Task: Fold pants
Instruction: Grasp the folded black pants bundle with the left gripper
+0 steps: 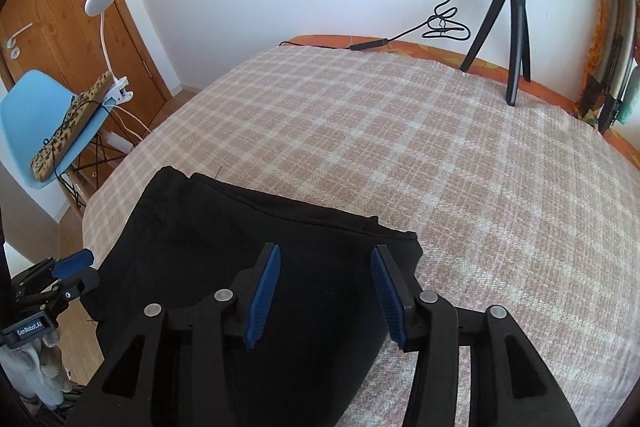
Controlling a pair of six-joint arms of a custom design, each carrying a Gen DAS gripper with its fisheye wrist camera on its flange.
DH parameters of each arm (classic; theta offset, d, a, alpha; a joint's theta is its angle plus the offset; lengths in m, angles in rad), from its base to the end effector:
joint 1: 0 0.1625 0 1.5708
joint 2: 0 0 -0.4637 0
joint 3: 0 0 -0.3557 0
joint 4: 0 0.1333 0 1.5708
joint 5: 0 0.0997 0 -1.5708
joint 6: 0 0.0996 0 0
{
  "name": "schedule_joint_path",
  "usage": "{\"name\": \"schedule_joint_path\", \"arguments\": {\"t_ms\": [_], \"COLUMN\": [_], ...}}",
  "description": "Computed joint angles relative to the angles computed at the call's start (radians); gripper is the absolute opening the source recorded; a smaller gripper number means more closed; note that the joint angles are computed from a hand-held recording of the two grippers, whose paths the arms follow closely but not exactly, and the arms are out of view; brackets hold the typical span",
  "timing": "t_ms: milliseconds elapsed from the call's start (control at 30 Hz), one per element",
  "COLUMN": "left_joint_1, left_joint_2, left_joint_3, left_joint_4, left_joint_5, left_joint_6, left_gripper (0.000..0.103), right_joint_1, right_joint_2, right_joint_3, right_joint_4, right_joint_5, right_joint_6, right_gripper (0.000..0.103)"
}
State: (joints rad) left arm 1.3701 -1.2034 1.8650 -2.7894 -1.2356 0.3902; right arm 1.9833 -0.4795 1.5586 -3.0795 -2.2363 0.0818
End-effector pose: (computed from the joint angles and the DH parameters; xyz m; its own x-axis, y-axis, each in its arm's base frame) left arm 0.0468 -0.6030 0.3496 -0.8235 0.3329 -0.4593 0.5217 0.7625 -0.3827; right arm 0.3475 -0.6149 0.0332 -0.8508 -0.0114 0.5254 -0.2959 0.8366 -0.4610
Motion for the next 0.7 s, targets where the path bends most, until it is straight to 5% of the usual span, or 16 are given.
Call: {"name": "schedule_joint_path", "arguments": {"t_ms": [333,467,700], "left_joint_1": [0.022,0.023,0.047], "left_joint_2": [0.161,0.218,0.293], "left_joint_3": [-0.347,-0.419,-0.539], "left_joint_4": [0.393,0.443,0.557], "left_joint_5": [-0.118,-0.086,-0.142], "left_joint_6": [0.012,0.012,-0.013], "left_gripper": [0.059,0.059,0.059], "right_joint_1": [-0.056,-0.087,-0.124], "right_joint_2": [-0.092,-0.101,-0.081], "right_joint_3": [0.166,0.191,0.165], "right_joint_4": [-0.08,-0.097,-0.086], "right_joint_5": [0.143,0.207,0.281], "right_joint_6": [0.079,0.097,0.074], "right_gripper": [0.063,0.063,0.064]}}
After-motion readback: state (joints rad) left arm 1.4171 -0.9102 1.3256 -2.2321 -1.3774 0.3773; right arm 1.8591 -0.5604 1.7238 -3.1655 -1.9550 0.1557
